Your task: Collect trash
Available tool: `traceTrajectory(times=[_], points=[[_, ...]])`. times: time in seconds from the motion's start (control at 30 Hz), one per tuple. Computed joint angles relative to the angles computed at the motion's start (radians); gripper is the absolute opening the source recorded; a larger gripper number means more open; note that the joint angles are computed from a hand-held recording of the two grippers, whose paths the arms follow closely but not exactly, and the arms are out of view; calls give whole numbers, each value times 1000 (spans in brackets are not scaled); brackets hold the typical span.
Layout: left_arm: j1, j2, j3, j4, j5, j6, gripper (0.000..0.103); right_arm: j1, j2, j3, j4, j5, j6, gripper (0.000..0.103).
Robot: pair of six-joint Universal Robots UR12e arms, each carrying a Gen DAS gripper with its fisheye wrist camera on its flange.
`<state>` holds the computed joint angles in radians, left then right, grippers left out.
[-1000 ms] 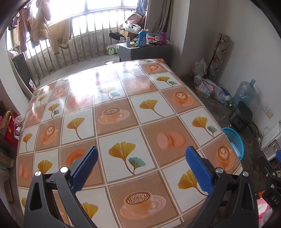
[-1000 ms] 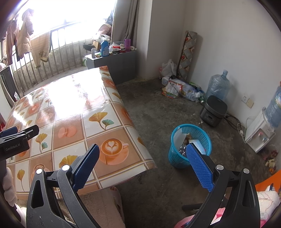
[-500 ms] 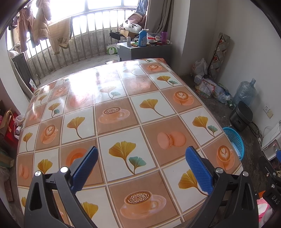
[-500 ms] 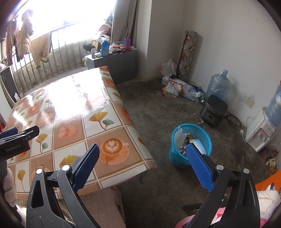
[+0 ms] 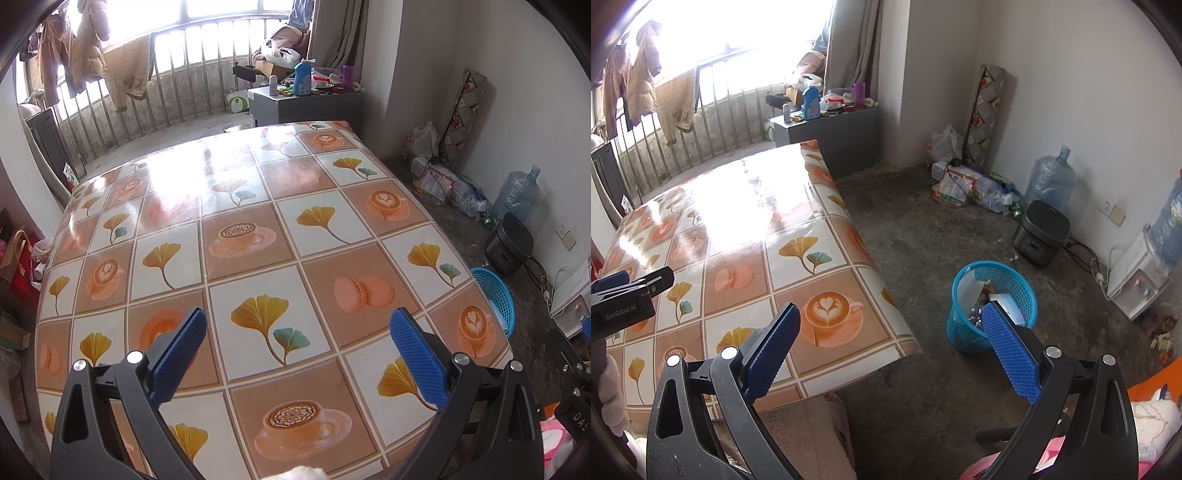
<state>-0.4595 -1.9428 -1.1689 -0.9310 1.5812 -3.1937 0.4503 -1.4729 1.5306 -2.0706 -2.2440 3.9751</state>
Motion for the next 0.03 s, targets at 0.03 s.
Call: traceTrajectory(times=[0.03], points=[[1,-1,1,0,-1,1,98,0,0,0,-1,0,-1,95]])
